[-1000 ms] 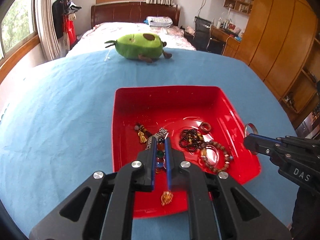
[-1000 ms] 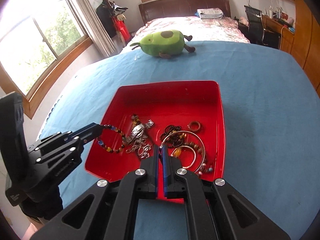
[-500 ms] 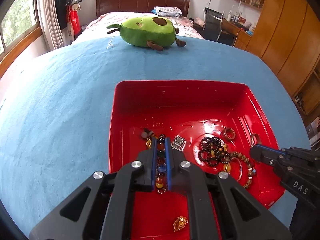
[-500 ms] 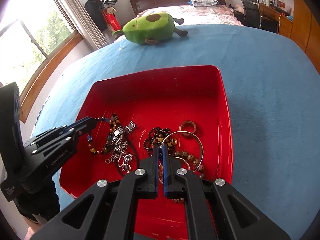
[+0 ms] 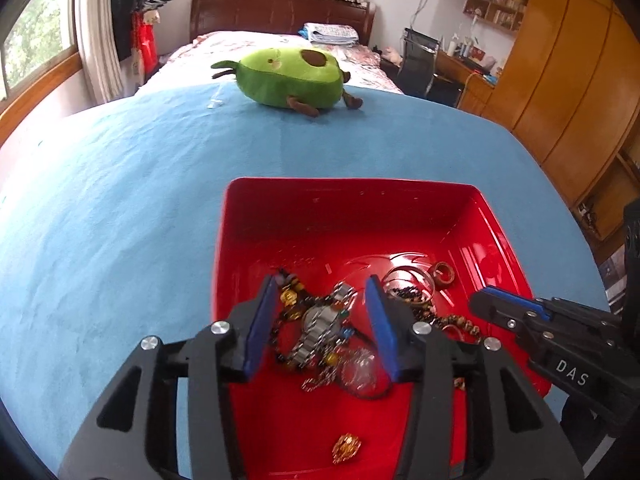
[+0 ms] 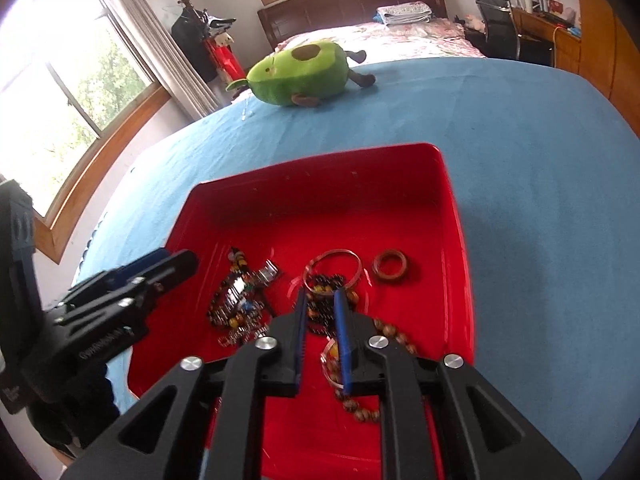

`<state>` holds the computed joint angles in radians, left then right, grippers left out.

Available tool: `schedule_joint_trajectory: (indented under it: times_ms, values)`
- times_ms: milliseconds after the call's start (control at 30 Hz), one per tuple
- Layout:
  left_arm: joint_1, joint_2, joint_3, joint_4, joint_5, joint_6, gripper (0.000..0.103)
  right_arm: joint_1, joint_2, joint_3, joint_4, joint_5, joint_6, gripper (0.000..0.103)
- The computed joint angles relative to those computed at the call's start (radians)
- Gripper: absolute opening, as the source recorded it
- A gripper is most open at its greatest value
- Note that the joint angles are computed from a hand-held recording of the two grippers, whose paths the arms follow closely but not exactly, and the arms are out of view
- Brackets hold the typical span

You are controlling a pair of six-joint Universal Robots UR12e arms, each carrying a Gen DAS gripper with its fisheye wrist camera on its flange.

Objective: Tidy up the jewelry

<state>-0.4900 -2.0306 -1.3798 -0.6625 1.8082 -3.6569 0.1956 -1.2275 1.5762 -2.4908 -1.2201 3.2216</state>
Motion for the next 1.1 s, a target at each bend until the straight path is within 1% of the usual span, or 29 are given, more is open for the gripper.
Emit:
schedule_joint_trajectory:
  times_ms: [33, 67, 133, 233, 300, 367, 433, 500, 633, 833, 933, 1000, 1100]
  values:
    - [-0.002, 0.004, -0.004, -0.001, 0.009, -0.001, 0.055, 0.001, -0.006, 0.007, 0.0, -0.008, -0.003, 0.022]
    - [-0.005, 0.01, -0.012, -0.003, 0.019, -0.004, 0.058, 0.001, -0.01, 0.013, -0.004, -0.011, -0.004, 0.024]
    - [-0.012, 0.021, -0.026, -0.005, 0.039, -0.016, 0.059, -0.001, -0.024, 0.032, -0.013, -0.008, -0.006, 0.024]
    - [-0.021, 0.038, -0.048, 0.002, 0.058, -0.016, 0.067, -0.002, -0.043, 0.056, -0.033, -0.011, -0.01, 0.027]
    - [-0.029, 0.052, -0.067, 0.013, 0.076, -0.016, 0.069, 0.0, -0.056, 0.072, -0.047, -0.024, -0.014, 0.031]
    - [-0.036, 0.066, -0.086, 0.025, 0.087, -0.019, 0.071, 0.001, -0.065, 0.083, -0.055, -0.025, -0.019, 0.032]
    - [-0.043, 0.079, -0.102, 0.032, 0.101, -0.023, 0.073, 0.002, -0.076, 0.096, -0.062, -0.026, -0.025, 0.035]
    - [-0.051, 0.091, -0.118, 0.043, 0.119, -0.023, 0.075, 0.006, -0.084, 0.106, -0.071, -0.041, -0.028, 0.04]
    - [-0.065, 0.109, -0.143, 0.053, 0.147, -0.019, 0.079, 0.01, -0.098, 0.123, -0.082, -0.062, -0.028, 0.047]
    - [-0.082, 0.133, -0.175, 0.06, 0.179, -0.025, 0.087, 0.017, -0.12, 0.15, -0.096, -0.09, -0.035, 0.061]
    - [-0.091, 0.14, -0.186, 0.069, 0.201, -0.026, 0.09, 0.02, -0.132, 0.161, -0.095, -0.098, -0.037, 0.071]
    - [-0.097, 0.146, -0.195, 0.074, 0.214, -0.028, 0.091, 0.02, -0.14, 0.168, -0.097, -0.098, -0.039, 0.081]
    - [-0.106, 0.153, -0.206, 0.081, 0.239, -0.027, 0.094, 0.021, -0.148, 0.174, -0.097, -0.095, -0.037, 0.089]
